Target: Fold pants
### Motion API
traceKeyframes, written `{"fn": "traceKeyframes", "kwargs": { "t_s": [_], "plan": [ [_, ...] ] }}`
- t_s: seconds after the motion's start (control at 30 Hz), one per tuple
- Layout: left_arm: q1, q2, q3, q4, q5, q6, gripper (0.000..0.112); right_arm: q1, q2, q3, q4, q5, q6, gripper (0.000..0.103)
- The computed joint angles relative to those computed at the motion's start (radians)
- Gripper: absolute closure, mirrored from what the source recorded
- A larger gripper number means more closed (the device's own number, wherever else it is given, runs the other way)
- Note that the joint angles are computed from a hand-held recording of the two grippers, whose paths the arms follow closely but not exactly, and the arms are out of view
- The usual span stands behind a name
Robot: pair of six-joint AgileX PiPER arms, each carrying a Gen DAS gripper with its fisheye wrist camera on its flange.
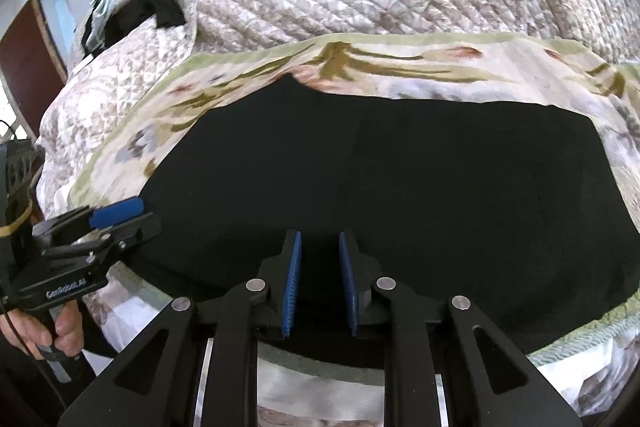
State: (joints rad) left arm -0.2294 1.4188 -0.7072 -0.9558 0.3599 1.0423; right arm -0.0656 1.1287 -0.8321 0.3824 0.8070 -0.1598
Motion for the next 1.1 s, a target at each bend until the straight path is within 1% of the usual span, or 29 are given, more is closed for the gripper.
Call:
{"fn": "traceKeyframes", "kwargs": {
  "t_s": [0.13,0.2,0.27,0.33,0.37,0.4,0.43,0.53,0.6,0.63,0.7,0.73,0.8,0.9,0.93,1.03,1.1],
  "plan": [
    [0.007,0.002,-0.003,-0.008,0.008,0.010,0.057,-0.082,-0.005,0.002,0.010,0.011,-0.002,0.083],
    [0.011,0.000,-0.006,-0.013,0.015,0.010,0.057,-0.138,-0.013,0.001,0.008,0.019,0.010,0.081],
    [0.014,-0.005,-0.007,-0.021,0.021,0.016,0.057,-0.202,-0.026,0.000,0.005,0.028,0.019,0.067],
    [0.020,-0.007,-0.013,-0.030,0.030,0.019,0.057,-0.310,-0.051,0.001,0.063,0.049,-0.019,0.066],
    [0.026,-0.006,-0.016,-0.041,0.036,0.028,0.057,-0.343,-0.060,-0.001,0.071,0.056,-0.022,0.063],
    [0.030,-0.005,-0.020,-0.047,0.041,0.029,0.057,-0.371,-0.077,-0.002,0.045,0.055,0.007,0.059],
    [0.033,-0.003,-0.024,-0.046,0.042,0.024,0.057,-0.417,-0.102,0.000,0.027,0.054,0.029,0.053],
    [0.039,0.006,-0.034,-0.046,0.048,0.014,0.057,-0.578,-0.127,0.003,0.072,0.103,0.013,0.052],
    [0.039,0.009,-0.037,-0.046,0.052,0.012,0.057,-0.705,-0.130,0.014,0.167,0.156,-0.056,0.052],
    [0.039,0.010,-0.038,-0.046,0.053,0.013,0.057,-0.739,-0.134,0.013,0.175,0.175,-0.050,0.052],
    [0.039,0.012,-0.040,-0.049,0.056,0.019,0.057,-0.721,-0.164,0.009,0.115,0.156,0.036,0.051],
    [0.038,0.012,-0.040,-0.050,0.057,0.021,0.057,-0.728,-0.181,0.009,0.099,0.159,0.069,0.048],
    [0.041,0.013,-0.041,-0.052,0.060,0.028,0.057,-0.750,-0.182,0.016,0.111,0.176,0.090,0.047],
    [0.041,0.012,-0.042,-0.051,0.062,0.025,0.057,-0.776,-0.116,0.026,0.139,0.214,0.067,0.047],
    [0.041,0.012,-0.042,-0.050,0.061,0.024,0.057,-0.789,-0.088,0.033,0.170,0.223,0.042,0.044],
    [0.045,0.011,-0.043,-0.049,0.066,0.026,0.057,-0.821,-0.051,0.041,0.211,0.208,0.039,0.044],
    [0.043,0.010,-0.044,-0.048,0.063,0.023,0.057,-0.821,-0.051,0.042,0.215,0.195,0.042,0.043]
  ]
}}
